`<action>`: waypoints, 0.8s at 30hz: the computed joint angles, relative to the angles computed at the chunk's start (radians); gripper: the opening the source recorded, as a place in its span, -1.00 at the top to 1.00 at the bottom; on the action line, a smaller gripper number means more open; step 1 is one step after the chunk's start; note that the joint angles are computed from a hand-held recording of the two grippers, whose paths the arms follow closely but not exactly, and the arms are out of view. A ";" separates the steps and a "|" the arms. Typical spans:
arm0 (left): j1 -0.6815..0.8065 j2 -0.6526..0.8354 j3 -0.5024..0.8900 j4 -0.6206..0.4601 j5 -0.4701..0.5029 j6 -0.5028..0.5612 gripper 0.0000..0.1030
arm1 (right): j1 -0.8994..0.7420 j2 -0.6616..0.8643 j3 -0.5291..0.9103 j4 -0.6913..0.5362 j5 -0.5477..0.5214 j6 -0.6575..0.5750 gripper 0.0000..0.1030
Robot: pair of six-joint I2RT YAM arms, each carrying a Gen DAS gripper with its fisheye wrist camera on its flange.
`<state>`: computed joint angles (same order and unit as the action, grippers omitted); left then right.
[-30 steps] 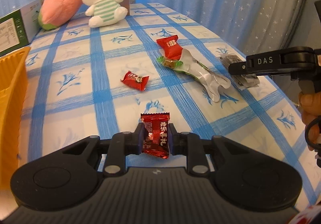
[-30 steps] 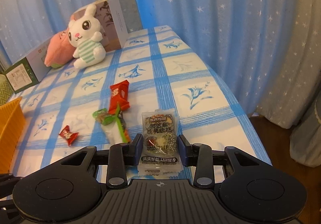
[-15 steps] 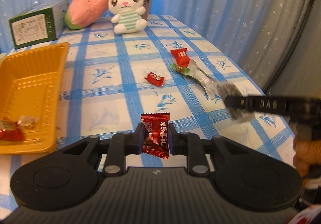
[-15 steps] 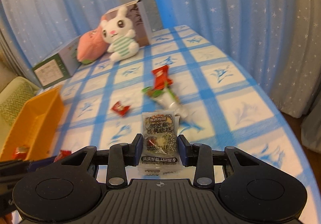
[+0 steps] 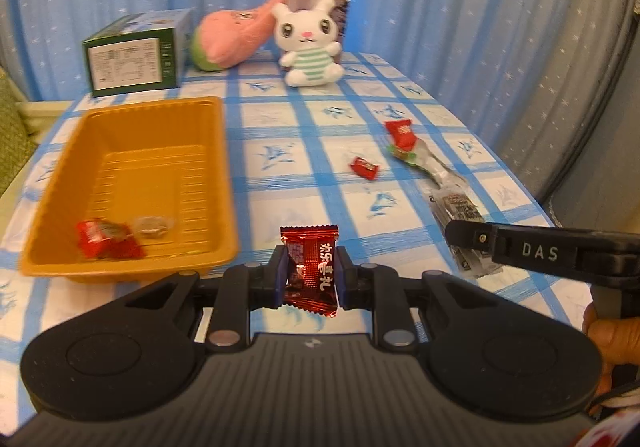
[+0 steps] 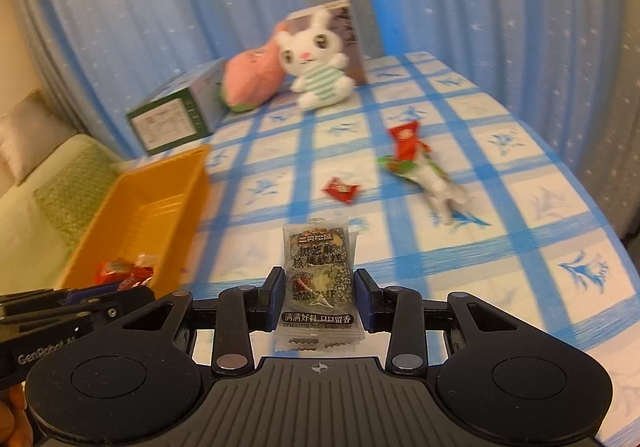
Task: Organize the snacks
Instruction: 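Carry both held packets over the orange tray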
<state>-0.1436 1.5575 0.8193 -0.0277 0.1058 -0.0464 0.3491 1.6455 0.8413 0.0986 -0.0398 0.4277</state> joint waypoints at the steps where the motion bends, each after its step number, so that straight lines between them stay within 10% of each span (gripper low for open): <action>1: 0.017 -0.016 -0.006 -0.008 0.007 0.004 0.59 | 0.018 0.000 0.008 -0.004 0.003 0.003 0.27; 24: 0.355 -0.064 0.053 -0.095 0.134 0.097 0.59 | 0.257 0.225 0.347 -0.097 0.007 -0.007 0.27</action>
<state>0.2116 1.4937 0.8725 -0.1225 0.2397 0.0506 0.6063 1.8708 1.1879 0.0019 -0.0330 0.4203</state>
